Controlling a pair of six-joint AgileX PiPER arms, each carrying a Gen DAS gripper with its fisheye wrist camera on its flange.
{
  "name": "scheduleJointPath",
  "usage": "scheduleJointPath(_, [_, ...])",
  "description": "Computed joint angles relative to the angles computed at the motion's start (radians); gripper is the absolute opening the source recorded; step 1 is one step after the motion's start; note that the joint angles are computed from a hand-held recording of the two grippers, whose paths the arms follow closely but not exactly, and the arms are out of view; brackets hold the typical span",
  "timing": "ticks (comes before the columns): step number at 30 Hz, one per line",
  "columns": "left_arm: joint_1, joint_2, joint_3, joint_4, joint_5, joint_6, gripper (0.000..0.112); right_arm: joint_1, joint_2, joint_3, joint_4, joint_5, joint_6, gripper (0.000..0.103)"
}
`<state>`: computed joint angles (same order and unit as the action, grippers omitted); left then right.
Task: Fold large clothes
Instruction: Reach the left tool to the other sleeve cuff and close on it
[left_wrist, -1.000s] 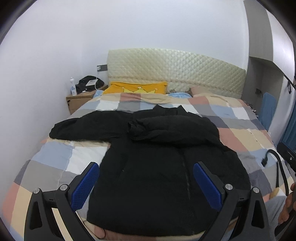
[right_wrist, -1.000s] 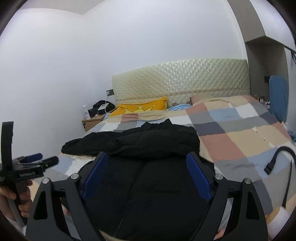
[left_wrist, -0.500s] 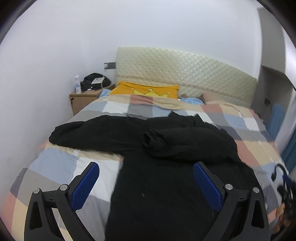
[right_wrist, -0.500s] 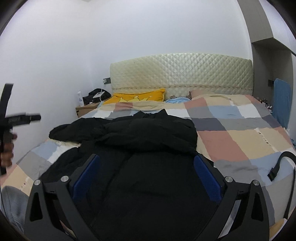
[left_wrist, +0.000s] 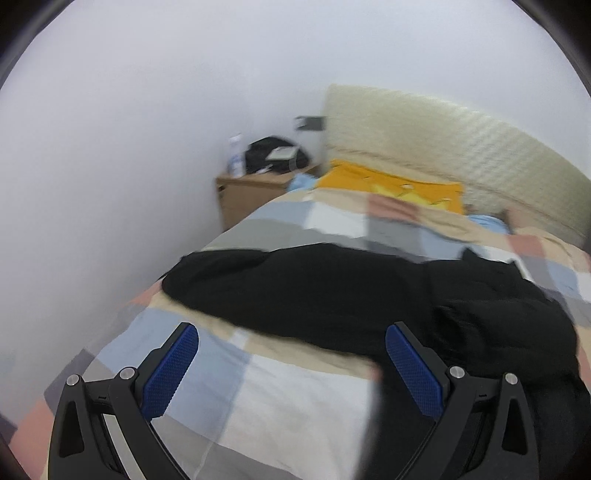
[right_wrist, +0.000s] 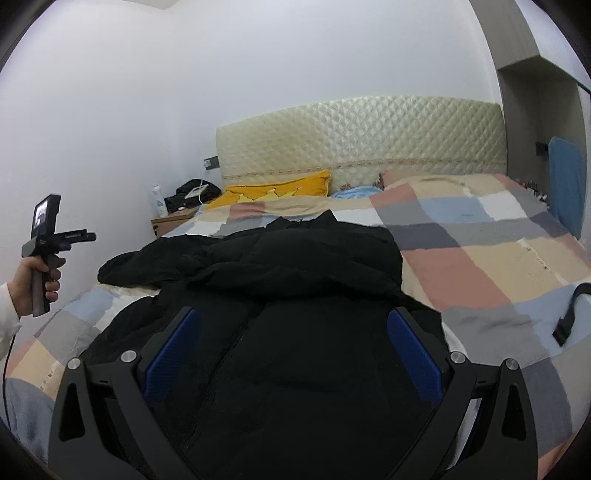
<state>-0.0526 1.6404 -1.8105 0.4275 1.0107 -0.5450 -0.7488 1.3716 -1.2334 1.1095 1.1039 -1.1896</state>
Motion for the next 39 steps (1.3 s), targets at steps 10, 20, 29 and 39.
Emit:
scheduleJointPath(10, [0.271,0.164,-0.034,-0.368,-0.101,0.245,0.103,0.140,-0.015,0.015,-0.140,-0.175,0.121,0.101])
scheduleJointPath(20, [0.507,0.495,-0.344,-0.670,0.047,0.411,0.102,0.224,-0.004,-0.008,-0.286,-0.229,0.303,0.101])
scheduleJointPath(29, [0.683,0.637,-0.331,-1.134,-0.049,0.507,0.102,0.342,0.059,-0.051,-0.421,-0.264,0.471,0.101])
scheduleJointPath(39, [0.674,0.815,-0.558,-1.138,-0.092,0.472,0.096,0.427,0.070,-0.053,-0.539,-0.347,0.601,0.101])
